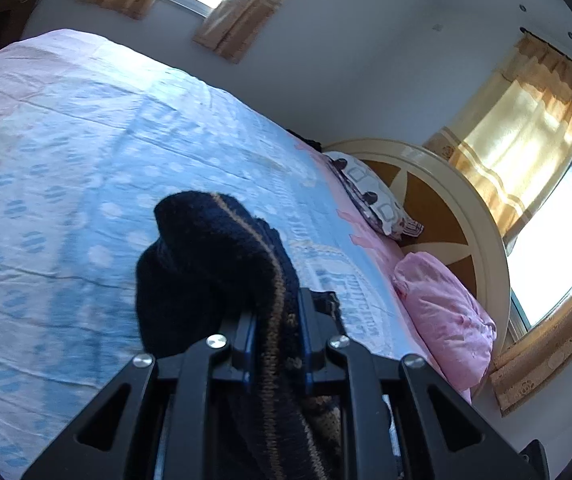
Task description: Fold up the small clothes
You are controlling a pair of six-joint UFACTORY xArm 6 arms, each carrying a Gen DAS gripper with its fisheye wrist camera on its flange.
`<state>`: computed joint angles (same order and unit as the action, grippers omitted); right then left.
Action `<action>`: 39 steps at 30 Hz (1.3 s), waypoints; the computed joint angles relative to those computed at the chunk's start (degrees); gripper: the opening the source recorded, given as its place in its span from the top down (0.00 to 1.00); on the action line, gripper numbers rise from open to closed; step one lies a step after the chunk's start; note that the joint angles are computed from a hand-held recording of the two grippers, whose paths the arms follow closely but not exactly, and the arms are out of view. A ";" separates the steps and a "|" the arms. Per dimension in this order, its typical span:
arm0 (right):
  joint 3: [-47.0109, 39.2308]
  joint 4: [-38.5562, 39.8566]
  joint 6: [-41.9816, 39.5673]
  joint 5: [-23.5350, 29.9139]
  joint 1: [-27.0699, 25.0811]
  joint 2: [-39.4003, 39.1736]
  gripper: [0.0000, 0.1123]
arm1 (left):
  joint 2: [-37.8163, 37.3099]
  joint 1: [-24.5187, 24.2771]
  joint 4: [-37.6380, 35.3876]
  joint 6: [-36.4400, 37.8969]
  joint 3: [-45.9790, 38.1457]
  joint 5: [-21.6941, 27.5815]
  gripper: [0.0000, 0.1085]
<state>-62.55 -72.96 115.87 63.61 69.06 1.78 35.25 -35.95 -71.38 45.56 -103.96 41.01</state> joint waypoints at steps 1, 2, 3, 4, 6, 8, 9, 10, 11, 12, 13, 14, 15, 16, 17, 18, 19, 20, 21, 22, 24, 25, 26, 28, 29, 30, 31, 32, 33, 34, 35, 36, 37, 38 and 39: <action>0.81 -0.08 0.82 0.21 0.09 -0.69 0.92 | -0.01 -0.41 0.30 -0.16 -0.17 -0.18 0.84; 1.40 -0.13 1.42 0.36 0.11 -1.17 0.92 | 0.09 -0.85 0.82 -0.43 -0.51 -0.37 0.84; 2.62 -0.09 1.84 0.70 0.20 -2.42 0.92 | 0.01 -1.30 1.20 -0.65 -0.62 -0.65 0.84; 3.53 -0.05 2.31 1.23 0.44 -3.30 0.92 | 0.19 -1.74 1.69 -1.09 -1.06 -0.92 0.84; 4.96 -0.06 3.52 2.26 0.99 -4.64 0.92 | 0.52 -2.61 2.91 -2.02 -1.95 -1.28 0.84; 6.68 -0.07 4.56 3.22 1.49 -6.42 0.92 | 0.78 -3.41 3.59 -2.54 -2.68 -1.49 0.84; 7.55 -0.04 5.20 3.81 1.82 -7.36 0.92 | 0.85 -3.66 3.86 -2.63 -2.87 -1.49 0.84; 7.62 0.25 5.47 4.56 2.38 -7.69 0.92 | 1.12 -4.05 4.42 -3.01 -3.42 -1.58 0.84; 8.29 0.35 5.88 4.98 2.63 -8.37 0.92 | 1.44 -4.42 4.88 -3.28 -3.97 -1.54 0.84; 9.16 0.48 6.36 5.57 2.95 -9.16 0.92 | 1.84 -4.76 5.30 -3.60 -4.61 -1.35 0.84; 9.66 0.64 6.55 6.01 3.24 -9.63 0.92 | 2.15 -5.08 5.69 -3.90 -5.09 -1.30 0.84; 10.18 0.90 6.81 6.57 3.60 -10.16 0.92 | 2.63 -5.52 6.19 -4.25 -5.81 -1.16 0.84; 10.86 1.16 7.16 7.06 3.92 -10.73 0.92 | 2.84 -5.90 6.61 -4.58 -6.17 -1.22 0.84; 11.54 1.44 7.43 7.52 4.22 -11.34 0.92 | 3.21 -6.27 7.13 -4.99 -6.73 -1.20 0.84; 12.29 1.79 7.78 8.04 4.54 -12.04 0.92 | 3.71 -6.76 7.72 -5.42 -7.44 -1.22 0.84; 12.81 2.12 8.09 8.53 4.88 -12.66 0.92 | 4.01 -7.14 8.19 -5.91 -7.93 -1.25 0.84; 13.58 2.34 8.58 8.84 5.09 -13.42 0.92 | 4.68 -7.54 8.76 -6.50 -8.93 -1.01 0.84; 14.25 2.60 9.12 9.29 5.37 -14.08 0.92 | 5.30 -7.87 9.20 -6.95 -9.78 -0.87 0.84; 15.17 2.94 9.78 9.89 5.71 -14.92 0.92 | 5.65 -8.16 9.50 -7.27 -10.24 -0.82 0.84; 15.91 3.18 10.24 10.15 5.86 -15.55 0.92 | 6.21 -8.46 9.93 -7.72 -10.98 -0.66 0.84; 17.41 3.94 11.40 10.61 6.23 -16.84 0.92 | 7.70 -9.22 11.53 -8.99 -12.97 -0.45 0.84; 18.22 4.29 12.07 10.45 6.25 -17.49 0.92 | 8.43 -9.57 12.44 -9.63 -13.87 -0.40 0.84; 18.82 4.61 12.59 10.36 6.29 -17.96 0.92 | 9.44 -10.01 13.62 -10.52 -15.12 -0.25 0.84; 20.34 5.32 14.09 9.88 6.28 -18.94 0.92 | 11.00 -10.51 15.35 -11.98 -17.04 0.13 0.84; 21.06 5.58 14.81 9.54 6.23 -19.43 0.92 | 11.84 -10.78 16.10 -12.74 -18.02 0.42 0.84; 21.85 5.89 15.62 9.21 6.18 -19.93 0.92 | 12.61 -11.03 16.83 -13.38 -18.92 0.76 0.84; 22.53 6.10 16.21 9.03 6.14 -20.39 0.92 | 13.22 -11.30 17.51 -13.90 -19.64 0.94 0.84; 23.01 6.44 16.82 9.11 6.36 -20.74 0.92 | 13.99 -11.55 18.16 -14.52 -20.64 1.36 0.84; 23.61 6.80 17.52 9.25 6.57 -21.20 0.92 | 14.90 -11.78 18.90 -15.26 -21.97 1.95 0.84; 23.98 7.23 18.11 9.65 6.98 -21.56 0.92 | 15.78 -12.08 19.76 -16.00 -23.21 2.39 0.84; 24.67 7.64 18.74 9.74 7.17 -22.14 0.92 | 16.55 -12.26 20.46 -16.69 -24.44 2.83 0.84; 25.37 7.89 19.23 9.51 7.16 -22.71 0.92 | 17.40 -12.56 21.28 -17.39 -25.75 3.20 0.84; 26.04 8.07 19.86 9.17 7.08 -23.28 0.92 | 18.22 -12.89 22.33 -18.12 -26.98 3.35 0.84; 26.84 8.18 20.82 8.86 7.09 -23.91 0.92 | 19.16 -13.05 23.18 -18.83 -28.42 3.71 0.84; 27.60 8.34 21.80 8.49 6.99 -24.46 0.92 | 20.11 -13.22 23.96 -19.47 -29.79 4.01 0.84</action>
